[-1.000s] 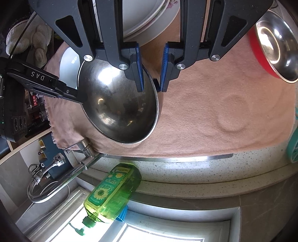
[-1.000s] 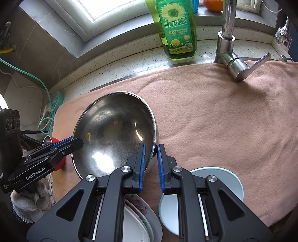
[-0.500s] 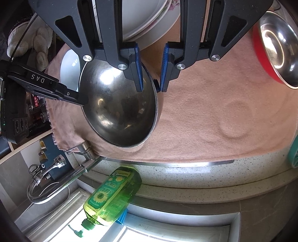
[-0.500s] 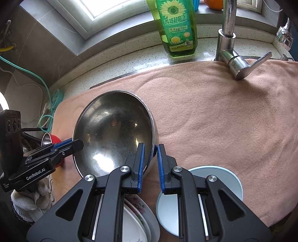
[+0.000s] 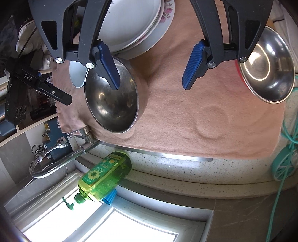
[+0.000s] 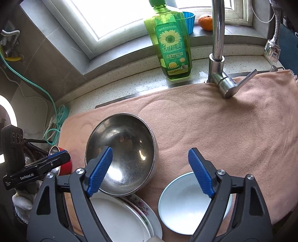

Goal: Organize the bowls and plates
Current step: 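Move both grippers to the red-bottomed steel bowl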

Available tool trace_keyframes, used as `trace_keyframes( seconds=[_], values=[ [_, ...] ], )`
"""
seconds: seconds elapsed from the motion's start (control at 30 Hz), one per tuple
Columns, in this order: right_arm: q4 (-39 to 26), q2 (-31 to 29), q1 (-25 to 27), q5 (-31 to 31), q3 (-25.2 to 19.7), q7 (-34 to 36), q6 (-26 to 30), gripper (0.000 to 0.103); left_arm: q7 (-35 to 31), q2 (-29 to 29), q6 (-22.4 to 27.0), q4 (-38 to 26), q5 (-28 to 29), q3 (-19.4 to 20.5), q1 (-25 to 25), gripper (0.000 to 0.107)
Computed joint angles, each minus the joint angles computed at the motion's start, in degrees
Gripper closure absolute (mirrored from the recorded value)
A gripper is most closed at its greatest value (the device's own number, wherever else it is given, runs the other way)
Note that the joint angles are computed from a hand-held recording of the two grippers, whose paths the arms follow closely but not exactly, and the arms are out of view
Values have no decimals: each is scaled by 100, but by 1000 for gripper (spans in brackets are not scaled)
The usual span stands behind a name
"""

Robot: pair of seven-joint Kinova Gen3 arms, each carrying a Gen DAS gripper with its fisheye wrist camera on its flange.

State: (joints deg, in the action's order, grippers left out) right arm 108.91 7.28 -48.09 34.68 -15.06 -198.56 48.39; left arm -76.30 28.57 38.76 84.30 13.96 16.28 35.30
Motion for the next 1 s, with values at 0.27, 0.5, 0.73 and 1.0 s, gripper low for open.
trace_keyframes(
  seconds=[0.27,0.5,0.73,1.0],
  values=[
    [-431,93,-173,176,-61,130,208,16,173,-558,-344,669,-81,-121,-94,39],
    [-774,283,-298,199,26,385,12,15,395,-1051,-631,1255,-34,-139,-316,39],
    [-1245,567,-396,73,176,1022,-131,14,915,-1548,-919,1814,-196,-286,-397,39],
    [-1921,1071,-425,-461,378,2102,-367,14,1164,-1928,-1179,2414,-86,-291,-763,39]
  ],
)
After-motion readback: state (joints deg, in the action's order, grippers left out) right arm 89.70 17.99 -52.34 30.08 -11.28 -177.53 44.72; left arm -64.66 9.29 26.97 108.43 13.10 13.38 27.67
